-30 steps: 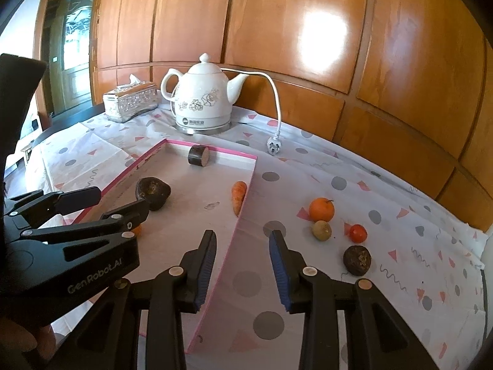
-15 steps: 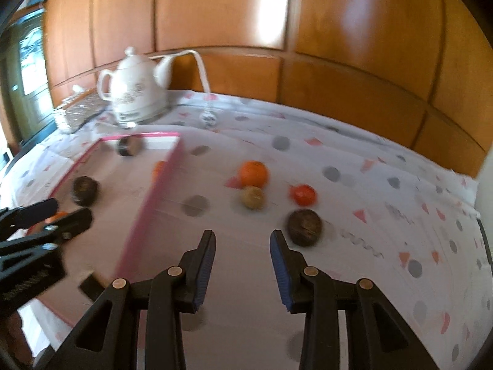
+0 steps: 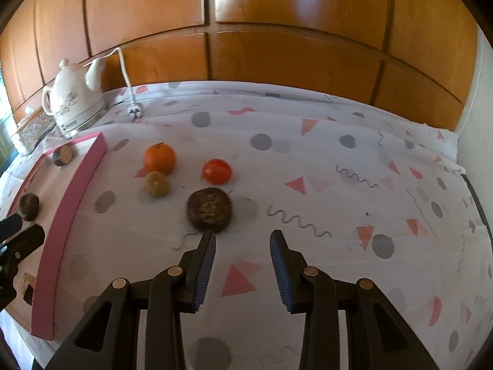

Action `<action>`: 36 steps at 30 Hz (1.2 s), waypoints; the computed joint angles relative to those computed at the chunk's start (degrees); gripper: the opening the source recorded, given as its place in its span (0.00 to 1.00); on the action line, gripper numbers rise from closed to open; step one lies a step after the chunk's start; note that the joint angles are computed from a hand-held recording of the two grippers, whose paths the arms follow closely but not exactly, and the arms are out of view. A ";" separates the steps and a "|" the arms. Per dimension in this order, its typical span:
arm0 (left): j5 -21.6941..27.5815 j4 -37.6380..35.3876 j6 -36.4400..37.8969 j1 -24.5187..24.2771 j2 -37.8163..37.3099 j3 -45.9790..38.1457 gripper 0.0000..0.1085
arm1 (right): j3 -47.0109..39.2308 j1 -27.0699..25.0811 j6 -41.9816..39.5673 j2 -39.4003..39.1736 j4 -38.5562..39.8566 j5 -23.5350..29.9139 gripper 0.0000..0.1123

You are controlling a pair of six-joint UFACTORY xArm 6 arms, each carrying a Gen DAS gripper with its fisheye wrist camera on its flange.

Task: Organize fruits
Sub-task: 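Move both tools back toward the remaining fruits on the cloth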

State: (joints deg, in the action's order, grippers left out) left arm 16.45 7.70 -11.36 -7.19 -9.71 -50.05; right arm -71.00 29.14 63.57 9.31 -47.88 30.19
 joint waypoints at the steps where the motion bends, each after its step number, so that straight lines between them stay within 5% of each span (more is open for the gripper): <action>1: 0.08 0.03 0.08 -0.22 0.21 -0.19 0.55 | 0.17 -0.38 0.01 -0.07 0.21 -0.33 0.33; 21: 1.69 -2.94 0.83 -2.84 8.04 -8.06 0.55 | 1.29 -4.58 -11.86 2.27 14.58 -11.58 0.34; 36: 4.39 -14.68 8.89 -4.76 16.84 -18.29 0.55 | -3.01 -3.95 -22.70 6.56 21.91 -13.34 0.44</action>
State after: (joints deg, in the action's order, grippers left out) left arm 20.84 -6.98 -2.47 -11.96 7.14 -68.34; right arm -74.02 25.19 40.87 15.87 -25.97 16.85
